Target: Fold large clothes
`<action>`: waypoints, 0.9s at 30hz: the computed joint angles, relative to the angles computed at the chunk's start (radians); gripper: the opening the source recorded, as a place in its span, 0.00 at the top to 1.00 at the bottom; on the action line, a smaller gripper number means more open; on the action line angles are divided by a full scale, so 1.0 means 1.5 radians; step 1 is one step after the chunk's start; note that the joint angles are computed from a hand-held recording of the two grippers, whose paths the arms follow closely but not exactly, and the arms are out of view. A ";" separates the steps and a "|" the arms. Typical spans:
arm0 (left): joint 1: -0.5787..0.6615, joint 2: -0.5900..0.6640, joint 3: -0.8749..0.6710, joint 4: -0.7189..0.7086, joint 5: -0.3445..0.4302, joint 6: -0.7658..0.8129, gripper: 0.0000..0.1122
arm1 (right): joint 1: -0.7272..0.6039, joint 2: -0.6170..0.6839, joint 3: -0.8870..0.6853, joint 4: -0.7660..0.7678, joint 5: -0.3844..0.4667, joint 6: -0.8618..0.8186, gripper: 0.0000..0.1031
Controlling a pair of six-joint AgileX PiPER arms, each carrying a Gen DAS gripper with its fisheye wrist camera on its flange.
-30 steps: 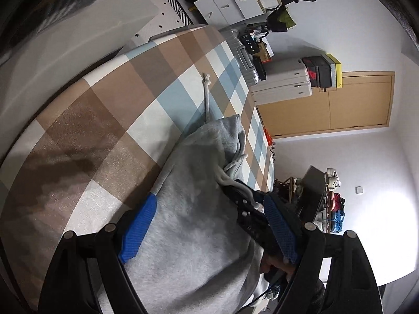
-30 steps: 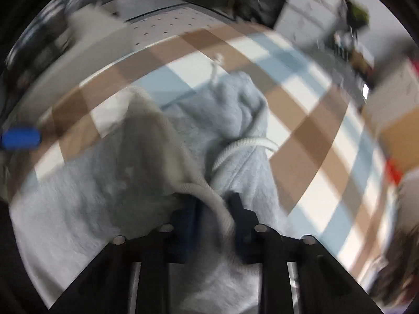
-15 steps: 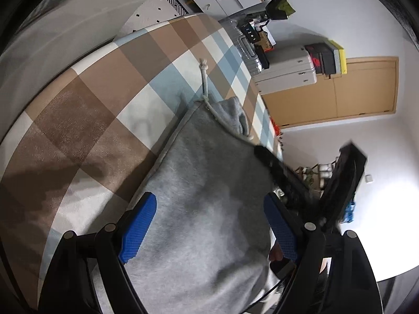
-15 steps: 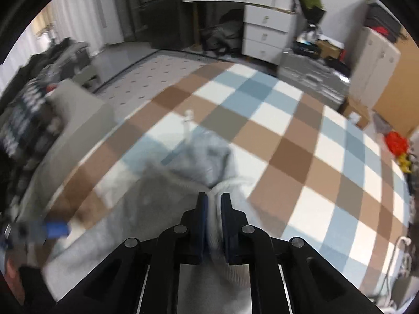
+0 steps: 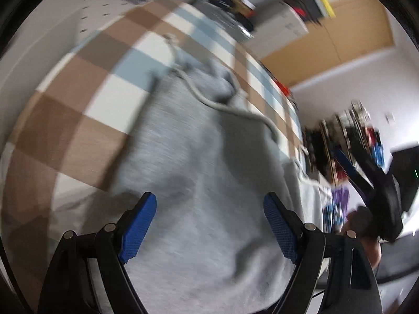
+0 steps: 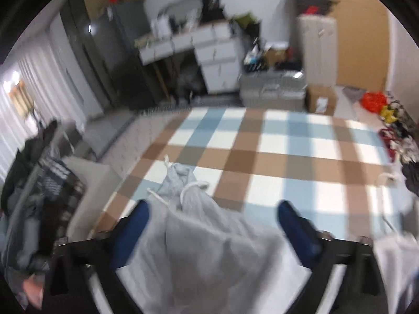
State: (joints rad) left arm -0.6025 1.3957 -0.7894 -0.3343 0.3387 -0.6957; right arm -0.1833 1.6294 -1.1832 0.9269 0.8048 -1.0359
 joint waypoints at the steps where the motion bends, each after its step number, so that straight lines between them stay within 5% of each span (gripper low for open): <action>1: -0.018 0.014 -0.019 0.009 0.015 0.010 0.28 | -0.053 -0.048 0.054 0.032 0.020 -0.045 0.00; 4: -0.082 0.058 -0.070 0.171 0.075 -0.104 0.28 | -0.171 -0.130 0.165 0.027 0.067 -0.114 0.00; 8: -0.167 0.130 -0.128 0.409 0.200 -0.279 0.28 | -0.181 -0.155 0.295 -0.054 -0.045 -0.135 0.00; 10: -0.185 0.126 -0.112 0.459 0.199 -0.316 0.28 | -0.151 -0.106 0.332 -0.093 -0.131 -0.110 0.00; 13: -0.203 0.118 -0.091 0.521 0.222 -0.387 0.26 | -0.179 -0.056 0.358 0.003 -0.148 -0.211 0.00; 16: -0.217 0.123 -0.088 0.574 0.286 -0.450 0.26 | -0.173 -0.071 0.361 -0.010 -0.155 -0.194 0.00; 19: -0.204 0.060 -0.050 0.550 0.256 -0.494 0.26 | -0.237 -0.076 0.365 0.046 -0.096 -0.267 0.00; 21: -0.201 -0.010 -0.004 0.523 0.170 -0.503 0.26 | -0.303 -0.083 0.347 0.056 -0.018 -0.270 0.00; 24: -0.210 -0.045 0.023 0.414 0.005 -0.372 0.26 | -0.425 -0.072 0.316 0.112 0.131 -0.321 0.00; 27: -0.239 0.036 -0.040 0.295 -0.002 -0.209 0.26 | -0.450 -0.025 0.274 0.107 0.139 -0.305 0.00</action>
